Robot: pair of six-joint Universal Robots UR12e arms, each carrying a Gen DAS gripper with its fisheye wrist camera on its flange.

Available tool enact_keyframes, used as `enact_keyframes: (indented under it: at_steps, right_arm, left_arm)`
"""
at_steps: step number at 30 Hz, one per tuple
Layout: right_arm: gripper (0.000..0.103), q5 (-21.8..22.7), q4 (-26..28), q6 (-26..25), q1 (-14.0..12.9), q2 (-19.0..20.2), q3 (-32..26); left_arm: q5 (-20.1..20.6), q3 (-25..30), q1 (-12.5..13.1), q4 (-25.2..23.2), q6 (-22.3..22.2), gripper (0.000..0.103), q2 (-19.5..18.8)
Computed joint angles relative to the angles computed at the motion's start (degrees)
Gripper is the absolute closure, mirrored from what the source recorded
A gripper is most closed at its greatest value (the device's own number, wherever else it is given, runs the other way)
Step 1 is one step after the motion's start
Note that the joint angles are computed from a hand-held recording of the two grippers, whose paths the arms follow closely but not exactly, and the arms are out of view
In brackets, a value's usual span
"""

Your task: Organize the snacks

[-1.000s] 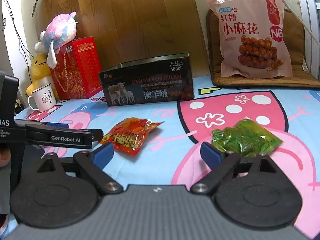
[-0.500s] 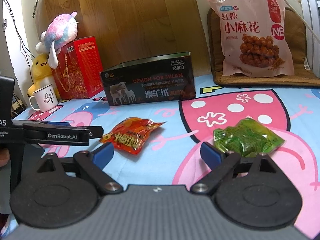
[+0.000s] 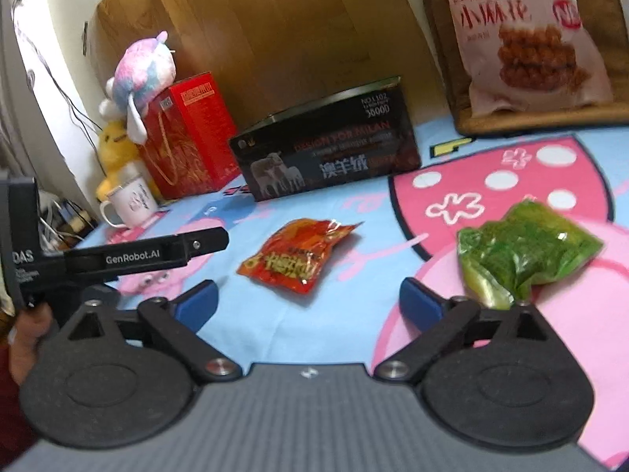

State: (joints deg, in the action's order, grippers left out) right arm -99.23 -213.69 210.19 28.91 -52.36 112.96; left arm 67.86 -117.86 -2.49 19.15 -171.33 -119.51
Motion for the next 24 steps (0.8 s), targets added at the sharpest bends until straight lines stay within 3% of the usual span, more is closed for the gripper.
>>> enact_keyframes:
  at_steps: [6, 9, 11, 13, 17, 21, 24]
  right_arm:
    - [0.000, 3.45, -9.70, 8.19, -1.36, 2.12, 0.88]
    - [0.000, 1.23, -12.66, 10.37, -1.18, 3.20, 0.16]
    - [0.000, -0.91, -10.89, 10.94, -0.76, 3.14, -0.61]
    - [0.000, -0.97, -5.89, 9.84, -0.57, 2.13, -1.32]
    - [0.001, 4.65, -3.71, 7.45, -1.60, 2.11, -2.46]
    - [0.028, 7.16, -0.43, 5.35, -1.82, 2.12, -3.81]
    - [0.040, 8.45, 0.84, 4.67, -2.22, 2.21, -4.29]
  left_arm:
    - [-2.40, 0.30, 0.96, -2.93, -2.77, 0.000, 0.38]
    - [-3.36, 0.45, 1.25, -4.52, -3.42, 0.000, 0.53]
    - [-3.84, 0.40, 1.36, -5.49, -3.47, 0.000, 0.75]
    - [-4.46, 0.37, 1.53, -5.92, -3.74, 0.000, 0.85]
    - [-5.58, 0.44, 1.82, -6.80, -3.83, 0.000, 0.95]
    - [-7.29, 0.30, 2.07, -7.06, -3.92, 0.000, 1.05]
    - [-8.37, 0.37, 2.22, -7.93, -3.75, 0.002, 1.10]
